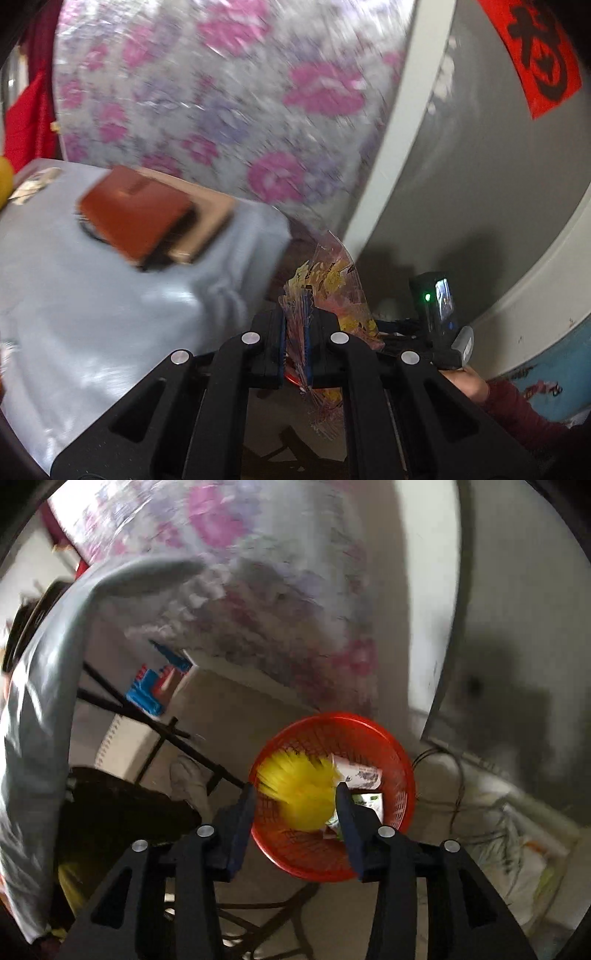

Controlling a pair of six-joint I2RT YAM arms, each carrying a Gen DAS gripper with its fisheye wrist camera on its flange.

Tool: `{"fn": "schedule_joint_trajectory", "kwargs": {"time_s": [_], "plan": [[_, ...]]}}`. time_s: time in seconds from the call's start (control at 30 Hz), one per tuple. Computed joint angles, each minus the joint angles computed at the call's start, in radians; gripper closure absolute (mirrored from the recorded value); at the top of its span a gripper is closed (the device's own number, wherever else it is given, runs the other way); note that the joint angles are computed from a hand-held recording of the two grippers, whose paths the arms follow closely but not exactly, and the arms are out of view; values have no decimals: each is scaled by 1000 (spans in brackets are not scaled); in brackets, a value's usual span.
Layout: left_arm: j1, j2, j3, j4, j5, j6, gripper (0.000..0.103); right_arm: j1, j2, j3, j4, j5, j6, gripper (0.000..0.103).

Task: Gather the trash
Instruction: 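Carry the candy bag and yellow mesh to the red wastebasket and open both grippers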

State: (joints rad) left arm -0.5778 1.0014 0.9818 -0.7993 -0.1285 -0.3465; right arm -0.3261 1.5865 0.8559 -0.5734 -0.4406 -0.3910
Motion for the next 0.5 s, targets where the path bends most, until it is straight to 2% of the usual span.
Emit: {"fn": "schedule_joint_trajectory", "kwargs": {"time_s": [0.1, 0.2, 0.33, 0.47, 0.5], "plan": [[-22, 91, -14, 61, 19, -3, 95, -54, 23, 39, -15, -50, -9, 58], [-48, 190, -16, 121, 35, -5, 95, -129, 6, 66, -11, -93, -1, 47], [-79, 329, 17, 175, 50, 0, 94, -240, 13, 138, -56, -159, -8, 47], [-109, 454, 67, 219, 24, 16, 87, -311, 19, 182, -80, -199, -25, 47], [-112, 471, 78, 219, 21, 18, 77, -320, 12, 181, -85, -206, -29, 47]]}}
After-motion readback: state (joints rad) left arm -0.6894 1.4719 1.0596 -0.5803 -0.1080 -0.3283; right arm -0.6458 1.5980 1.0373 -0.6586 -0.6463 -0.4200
